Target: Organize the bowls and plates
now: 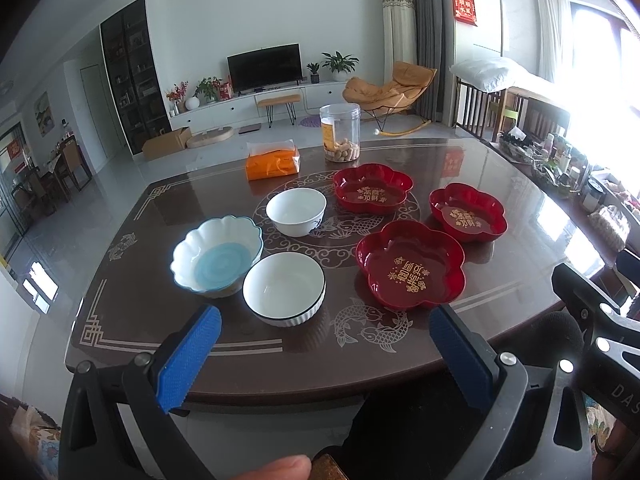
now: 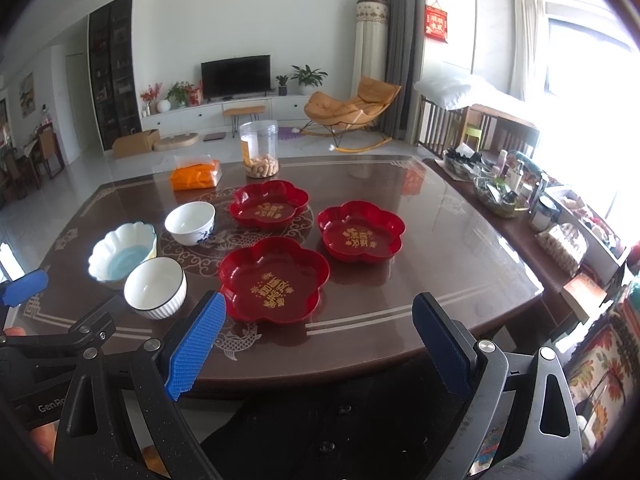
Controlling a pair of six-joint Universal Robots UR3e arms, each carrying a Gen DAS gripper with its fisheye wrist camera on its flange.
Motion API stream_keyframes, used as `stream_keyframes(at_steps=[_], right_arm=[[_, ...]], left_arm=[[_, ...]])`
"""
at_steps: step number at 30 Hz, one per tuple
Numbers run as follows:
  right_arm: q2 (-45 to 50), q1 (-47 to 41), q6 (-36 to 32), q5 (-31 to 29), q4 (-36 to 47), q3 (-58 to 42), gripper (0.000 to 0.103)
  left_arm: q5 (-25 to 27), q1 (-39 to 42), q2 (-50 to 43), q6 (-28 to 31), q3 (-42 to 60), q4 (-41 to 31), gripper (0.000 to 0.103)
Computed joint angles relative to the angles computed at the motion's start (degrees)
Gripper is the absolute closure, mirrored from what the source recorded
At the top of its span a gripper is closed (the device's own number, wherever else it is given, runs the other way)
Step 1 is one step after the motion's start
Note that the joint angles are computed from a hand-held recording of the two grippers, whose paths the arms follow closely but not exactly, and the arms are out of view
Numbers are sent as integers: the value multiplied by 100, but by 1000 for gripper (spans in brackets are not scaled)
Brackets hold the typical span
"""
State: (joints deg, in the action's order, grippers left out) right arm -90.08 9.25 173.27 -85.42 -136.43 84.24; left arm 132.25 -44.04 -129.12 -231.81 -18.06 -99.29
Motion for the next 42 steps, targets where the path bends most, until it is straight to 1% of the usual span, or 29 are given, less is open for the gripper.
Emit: stream_keyframes(at_steps=[10,17,23,28,32,36,40,42], right_arm=[[-51,15,13,-26,-3,38,7],[-106,25,5,-31,10,76,7],[-136,21,6,-27,11,102,7],[-194,31,15,-21,61,128,7],[-214,41,23,-22,65,158,7],[-242,47,30,-12,65,203,7],[-286,58,28,-11,46,256,7],[-335,75,44,-21,-5,327,7]], left_arm=[[-97,6,-136,11,338,-212,0],[-117,7,-336,-8,753,-492,0],[-128,18,-294,2,661,-441,0],[-142,39,-74,4,207,-226,0],[-158,46,-17,-24,89,-217,0],[-230,73,134,-79,-251,-104,0],[-160,16,136,-156,-200,-203,0],[-96,-26,40,-176,16,-335,0]])
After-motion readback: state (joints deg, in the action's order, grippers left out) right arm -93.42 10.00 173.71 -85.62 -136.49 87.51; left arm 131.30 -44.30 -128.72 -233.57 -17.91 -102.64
